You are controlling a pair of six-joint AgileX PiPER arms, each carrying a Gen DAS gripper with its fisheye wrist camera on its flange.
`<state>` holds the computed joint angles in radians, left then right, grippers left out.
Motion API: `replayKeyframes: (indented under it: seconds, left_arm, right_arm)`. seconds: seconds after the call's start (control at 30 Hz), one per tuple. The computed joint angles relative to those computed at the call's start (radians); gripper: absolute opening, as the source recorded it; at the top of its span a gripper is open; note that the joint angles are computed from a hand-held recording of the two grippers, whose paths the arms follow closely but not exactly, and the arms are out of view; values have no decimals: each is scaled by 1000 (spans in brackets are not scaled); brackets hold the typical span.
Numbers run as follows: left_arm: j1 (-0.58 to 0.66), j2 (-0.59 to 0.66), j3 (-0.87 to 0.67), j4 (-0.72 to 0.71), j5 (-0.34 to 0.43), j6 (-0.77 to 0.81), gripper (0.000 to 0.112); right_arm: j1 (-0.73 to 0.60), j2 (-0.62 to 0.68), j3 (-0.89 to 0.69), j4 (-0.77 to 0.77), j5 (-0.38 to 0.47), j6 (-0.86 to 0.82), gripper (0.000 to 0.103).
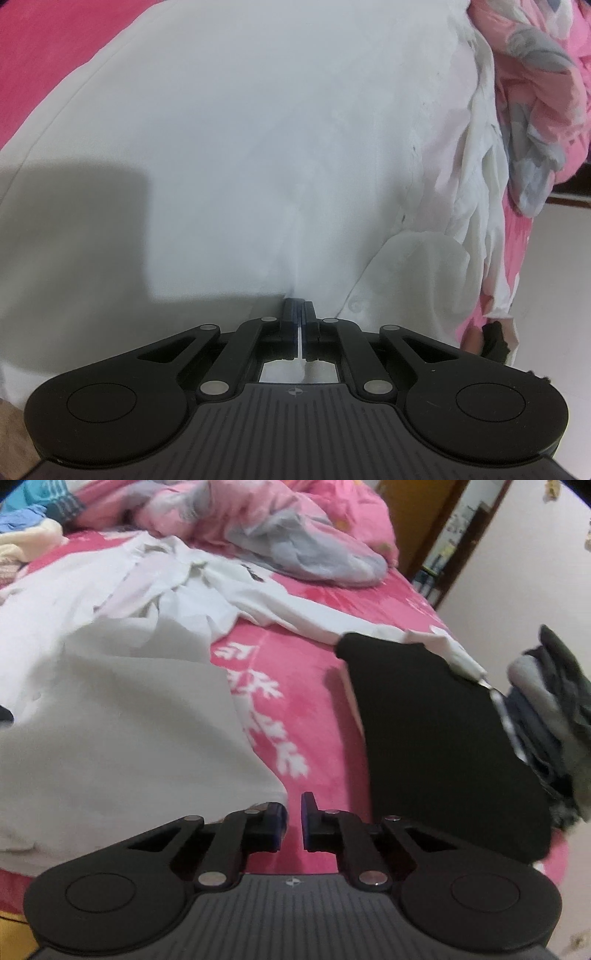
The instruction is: Fold clothes
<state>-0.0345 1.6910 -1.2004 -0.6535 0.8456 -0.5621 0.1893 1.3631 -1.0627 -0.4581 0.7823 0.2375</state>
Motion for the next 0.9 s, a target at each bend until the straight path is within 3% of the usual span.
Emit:
replayKeyframes:
  seconds: [0.17, 0.47, 0.57, 0.63, 0.7, 0.9]
  left_arm:
    - [-6, -2, -8, 6, 14, 32, 2]
    - [-24, -16, -61, 24, 62, 153, 2]
    - [-41, -22, -93, 43, 89, 196, 6]
    - [-61, -23, -118, 71, 106, 225, 14]
    - [-87, -18, -144, 103, 121, 250, 18]
    - [-160, 0, -190, 161, 124, 321, 23]
  right_arm:
    - [-10, 2, 21, 7, 44, -22, 10]
    - [-15, -9, 79, -10, 16, -164, 10]
    - [-1, -17, 95, -39, 6, -234, 15]
    - [11, -20, 94, -62, 20, -278, 32]
    - [15, -31, 92, -80, 45, -318, 44]
    - [-38, -5, -77, 55, 258, -543, 45]
